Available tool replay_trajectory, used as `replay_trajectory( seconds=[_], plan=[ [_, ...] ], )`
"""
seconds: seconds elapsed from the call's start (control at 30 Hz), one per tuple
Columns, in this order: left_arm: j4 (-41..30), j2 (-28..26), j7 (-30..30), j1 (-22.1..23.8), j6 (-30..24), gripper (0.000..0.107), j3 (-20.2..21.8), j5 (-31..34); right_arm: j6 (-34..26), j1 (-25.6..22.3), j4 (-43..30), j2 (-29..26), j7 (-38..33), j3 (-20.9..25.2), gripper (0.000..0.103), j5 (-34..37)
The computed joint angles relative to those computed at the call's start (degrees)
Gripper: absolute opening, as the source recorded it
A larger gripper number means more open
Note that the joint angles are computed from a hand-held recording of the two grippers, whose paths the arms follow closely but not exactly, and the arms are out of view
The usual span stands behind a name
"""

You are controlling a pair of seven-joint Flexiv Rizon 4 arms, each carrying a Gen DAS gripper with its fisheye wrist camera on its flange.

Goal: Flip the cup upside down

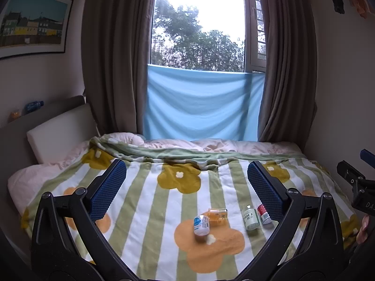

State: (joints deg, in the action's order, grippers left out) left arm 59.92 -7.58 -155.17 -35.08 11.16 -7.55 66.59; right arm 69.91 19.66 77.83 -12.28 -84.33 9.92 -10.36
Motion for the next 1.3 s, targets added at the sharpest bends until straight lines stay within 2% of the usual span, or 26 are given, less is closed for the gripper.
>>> replay_trajectory(
  seconds=[0.47, 0.87, 1.3],
  plan=[
    [-0.01, -0.36, 0.59, -0.09, 0.89, 0.103, 0.37, -0.51, -0.44, -0.87, -0.41, 0.07, -2.96, 0.89, 0.103, 3.52],
    [0.14, -0.36, 0.46, 0.04, 1.36, 0.103, 0.39, -0.26, 0.01, -0.51, -0.12, 0.07, -2.64, 0.72, 0.103, 3.16],
    [1.0, -0.43, 2.26, 2.15, 3.81, 0.103, 1.0, -4.32, -0.83, -0.13, 0.05, -0.21, -1.54, 0.5, 0.103, 2.85]
  ],
)
